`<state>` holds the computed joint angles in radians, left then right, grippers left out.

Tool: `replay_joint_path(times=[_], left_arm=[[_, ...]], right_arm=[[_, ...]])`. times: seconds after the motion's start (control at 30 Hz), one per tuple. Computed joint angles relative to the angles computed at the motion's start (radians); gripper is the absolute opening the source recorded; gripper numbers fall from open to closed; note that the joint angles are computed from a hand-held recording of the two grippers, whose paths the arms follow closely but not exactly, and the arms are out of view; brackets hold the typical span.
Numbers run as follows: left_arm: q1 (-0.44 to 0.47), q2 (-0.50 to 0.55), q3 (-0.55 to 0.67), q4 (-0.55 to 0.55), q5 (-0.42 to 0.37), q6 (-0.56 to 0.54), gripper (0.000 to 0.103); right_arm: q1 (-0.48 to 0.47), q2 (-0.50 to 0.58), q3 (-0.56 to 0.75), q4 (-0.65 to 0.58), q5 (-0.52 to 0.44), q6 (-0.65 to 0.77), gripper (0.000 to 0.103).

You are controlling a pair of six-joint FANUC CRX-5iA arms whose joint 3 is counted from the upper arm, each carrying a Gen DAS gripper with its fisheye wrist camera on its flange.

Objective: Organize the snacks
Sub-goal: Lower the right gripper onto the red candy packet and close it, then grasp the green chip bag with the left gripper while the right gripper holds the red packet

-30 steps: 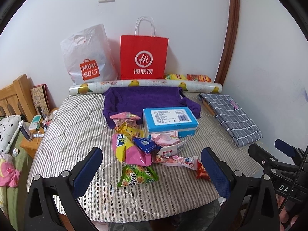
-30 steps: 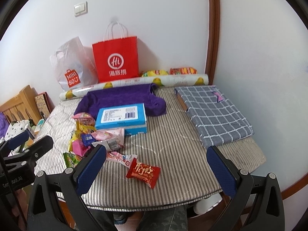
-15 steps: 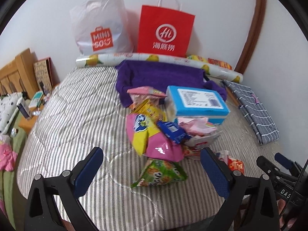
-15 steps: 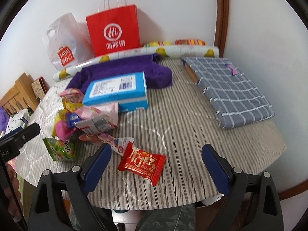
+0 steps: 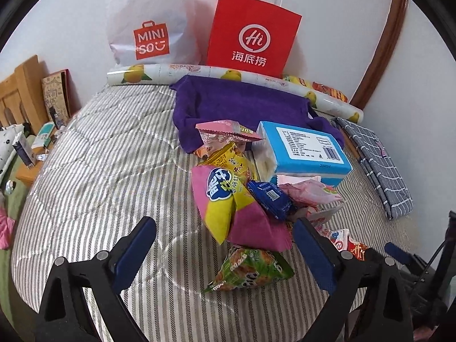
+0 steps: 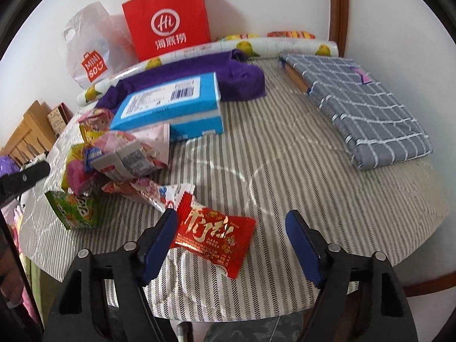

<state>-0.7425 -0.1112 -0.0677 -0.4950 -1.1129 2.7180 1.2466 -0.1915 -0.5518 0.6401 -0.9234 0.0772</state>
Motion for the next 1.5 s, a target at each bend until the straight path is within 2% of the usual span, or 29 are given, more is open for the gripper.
replay_joint_path(times=[0.17, 0.53, 0.6, 0.73, 0.83, 0.97, 1.0, 1.5], left_arm=[[0.048, -0.016, -0.04, 0.054, 0.067, -0.045, 0.096], [0.051, 0.012, -0.031, 0.055, 0.086, -0.118, 0.096], [0.046, 0.016, -0.026, 0.05, 0.081, -0.123, 0.096], [0.048, 0.016, -0.024, 0.05, 0.077, -0.137, 0.096], [0.046, 0.01, -0.027, 0.043, 0.078, -0.136, 0.096], [0.054, -0.001, -0.037, 0.05, 0.087, -0.134, 0.096], [0.056, -0.005, -0.04, 0.052, 0.088, -0.132, 0.096], [0.072, -0.047, -0.055, 0.061, 0.074, -0.112, 0.096]], right_arm=[[-0.016, 0.005, 0.003, -0.058, 0.05, 0.042, 0.077], [-0.028, 0.091, 0.066, -0.127, 0.054, 0.13, 0.077], [-0.023, 0.105, 0.07, -0.11, 0.041, 0.12, 0.074], [-0.019, 0.115, 0.069, -0.077, 0.038, 0.098, 0.059], [-0.021, 0.123, 0.073, -0.065, 0.038, 0.088, 0.052], [-0.017, 0.13, 0.075, -0.043, 0.034, 0.087, 0.049], [-0.016, 0.128, 0.072, -0.035, 0.036, 0.083, 0.043], [-0.016, 0.072, 0.036, 0.07, 0.048, -0.002, 0.043]])
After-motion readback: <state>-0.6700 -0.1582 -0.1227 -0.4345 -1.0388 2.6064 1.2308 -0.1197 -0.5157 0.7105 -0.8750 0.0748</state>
